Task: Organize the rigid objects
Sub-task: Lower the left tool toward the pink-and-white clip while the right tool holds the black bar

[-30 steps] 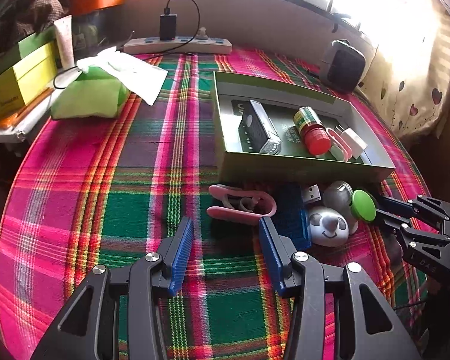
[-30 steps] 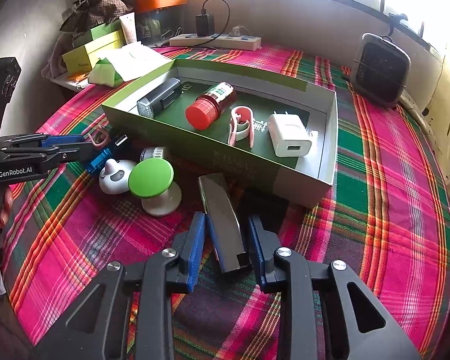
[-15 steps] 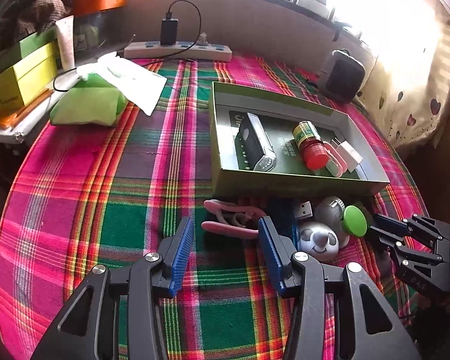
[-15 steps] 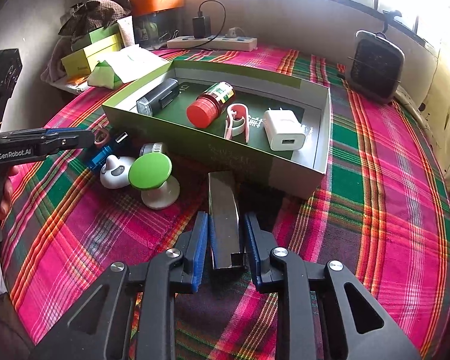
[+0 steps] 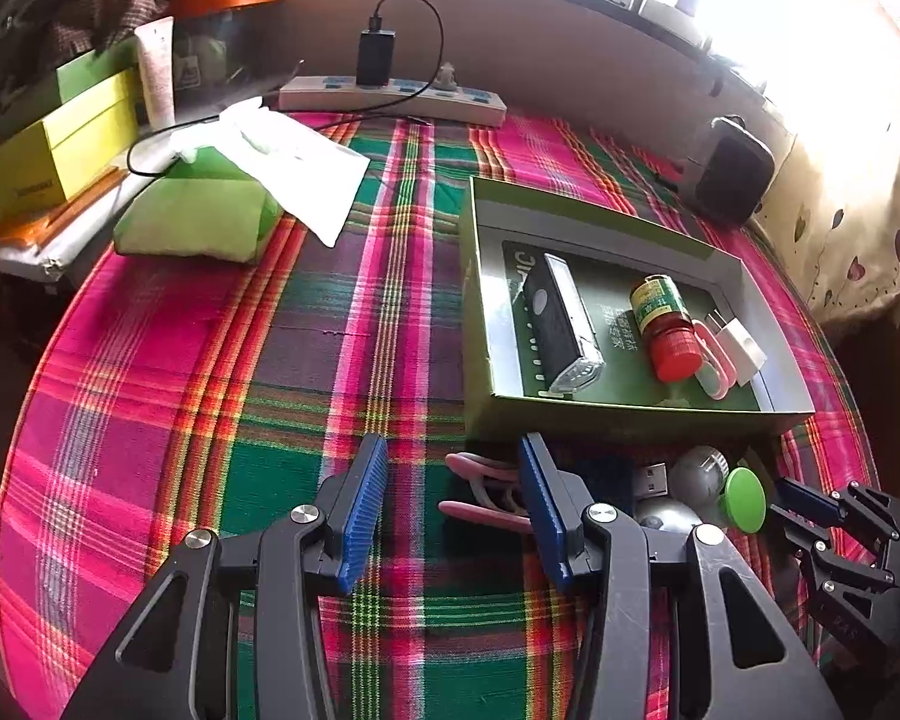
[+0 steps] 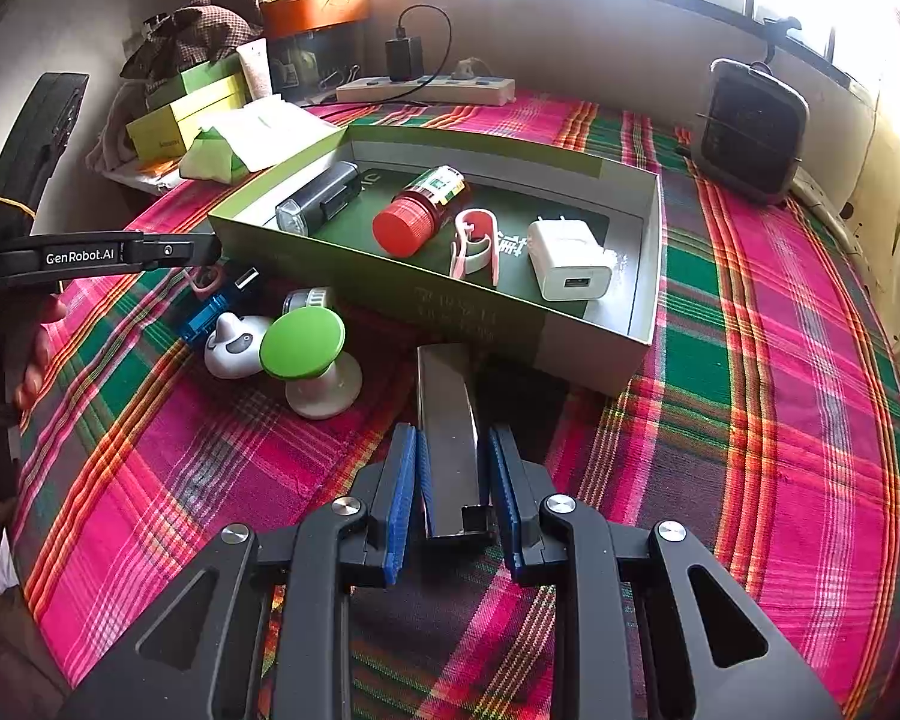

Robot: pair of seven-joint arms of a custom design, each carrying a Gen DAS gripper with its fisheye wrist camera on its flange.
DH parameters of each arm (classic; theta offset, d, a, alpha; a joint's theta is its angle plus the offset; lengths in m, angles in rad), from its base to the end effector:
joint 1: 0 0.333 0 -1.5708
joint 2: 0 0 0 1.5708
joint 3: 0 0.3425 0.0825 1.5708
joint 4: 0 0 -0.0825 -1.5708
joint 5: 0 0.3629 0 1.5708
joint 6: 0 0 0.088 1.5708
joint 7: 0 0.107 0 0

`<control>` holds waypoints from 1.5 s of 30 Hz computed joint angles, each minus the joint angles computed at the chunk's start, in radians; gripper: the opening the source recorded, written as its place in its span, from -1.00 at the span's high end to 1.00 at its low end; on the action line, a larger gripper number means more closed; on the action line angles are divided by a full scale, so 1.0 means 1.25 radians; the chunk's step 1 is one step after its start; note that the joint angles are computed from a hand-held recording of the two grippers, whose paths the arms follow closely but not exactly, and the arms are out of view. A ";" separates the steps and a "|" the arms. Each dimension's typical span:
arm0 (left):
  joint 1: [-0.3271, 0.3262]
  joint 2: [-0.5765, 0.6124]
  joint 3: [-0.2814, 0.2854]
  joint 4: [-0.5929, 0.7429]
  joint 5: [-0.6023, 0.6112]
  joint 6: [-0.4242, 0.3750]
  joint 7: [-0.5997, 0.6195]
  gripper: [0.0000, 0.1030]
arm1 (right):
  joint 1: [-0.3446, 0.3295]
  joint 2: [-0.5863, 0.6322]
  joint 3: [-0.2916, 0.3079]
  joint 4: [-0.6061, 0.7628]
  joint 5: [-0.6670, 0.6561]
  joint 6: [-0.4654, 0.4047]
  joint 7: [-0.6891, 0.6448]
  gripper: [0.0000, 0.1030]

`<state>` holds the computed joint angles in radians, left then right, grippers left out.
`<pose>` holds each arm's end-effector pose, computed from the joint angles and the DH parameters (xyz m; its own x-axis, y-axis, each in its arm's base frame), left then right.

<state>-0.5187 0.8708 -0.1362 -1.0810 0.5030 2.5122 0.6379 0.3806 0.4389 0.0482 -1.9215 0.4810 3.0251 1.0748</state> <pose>0.6695 -0.4621 0.3912 -0.0218 -0.9844 0.1746 -0.8166 -0.0832 -0.5712 0.6193 0.2408 0.3720 0.4540 -0.8895 -0.0512 -0.7070 -0.3247 -0.6283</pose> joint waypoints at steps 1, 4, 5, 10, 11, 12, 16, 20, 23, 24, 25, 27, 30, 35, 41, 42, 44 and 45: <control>-0.002 -0.003 0.004 -0.003 0.003 -0.005 -0.002 0.14 | -0.002 0.000 0.002 0.000 0.001 0.000 -0.002 0.50; -0.003 -0.019 0.009 -0.028 0.014 -0.006 -0.011 0.14 | -0.006 0.000 0.006 0.001 0.006 -0.001 -0.007 0.50; 0.000 -0.026 0.008 -0.042 0.017 0.002 -0.012 0.14 | -0.005 0.000 0.006 0.002 0.007 -0.002 -0.006 0.50; 0.017 -0.042 -0.001 -0.072 0.018 0.020 -0.019 0.14 | -0.004 0.001 0.003 0.001 0.005 -0.001 -0.008 0.50; 0.024 -0.044 -0.006 -0.079 0.013 0.034 -0.019 0.14 | -0.003 0.001 0.002 0.001 0.004 -0.001 -0.008 0.50; 0.028 -0.043 -0.007 -0.081 0.010 0.046 -0.024 0.14 | 0.000 0.001 0.000 0.001 0.003 0.000 -0.006 0.50; 0.043 -0.025 -0.017 -0.056 -0.014 0.047 -0.019 0.14 | 0.003 0.001 -0.003 0.001 0.000 0.000 -0.004 0.50; 0.059 0.005 -0.041 -0.010 -0.056 0.019 0.033 0.14 | 0.002 0.001 -0.003 0.002 -0.001 0.000 -0.003 0.50; 0.053 0.005 -0.034 -0.005 -0.059 0.009 0.052 0.14 | 0.002 0.001 -0.002 0.002 -0.001 -0.001 -0.003 0.50; 0.051 0.003 -0.033 -0.007 -0.059 0.007 0.059 0.14 | 0.000 0.001 -0.001 0.003 0.000 -0.001 -0.003 0.50; 0.051 0.000 -0.035 -0.011 -0.060 0.004 0.068 0.14 | 0.001 0.001 -0.002 0.002 0.000 -0.001 -0.003 0.50; 0.047 -0.011 -0.031 -0.027 -0.056 -0.001 0.076 0.14 | 0.001 0.001 -0.002 0.002 -0.001 -0.001 -0.003 0.50; 0.046 -0.037 -0.032 -0.070 -0.050 0.002 0.084 0.14 | 0.001 0.001 -0.002 0.002 -0.001 -0.001 -0.003 0.50; 0.053 -0.081 -0.043 -0.154 -0.042 0.045 0.081 0.14 | 0.010 0.003 -0.012 0.002 -0.009 0.000 0.004 0.50; 0.063 -0.125 -0.050 -0.241 -0.032 0.126 0.049 0.14 | 0.030 0.002 -0.032 -0.001 -0.029 0.005 0.028 0.50; 0.066 -0.130 -0.053 -0.254 -0.029 0.151 0.043 0.14 | 0.036 0.002 -0.039 -0.002 -0.034 0.006 0.035 0.50; 0.073 -0.131 -0.065 -0.259 -0.030 0.177 0.052 0.14 | 0.049 0.001 -0.052 -0.004 -0.046 0.009 0.050 0.50; 0.073 -0.130 -0.068 -0.259 -0.028 0.186 0.056 0.14 | 0.055 0.002 -0.059 -0.005 -0.053 0.010 0.058 0.50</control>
<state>-0.4281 0.7083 -0.2213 -1.4045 0.4676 2.7442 0.7083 0.4497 0.4410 -0.0255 -1.9275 0.4153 3.0372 1.1475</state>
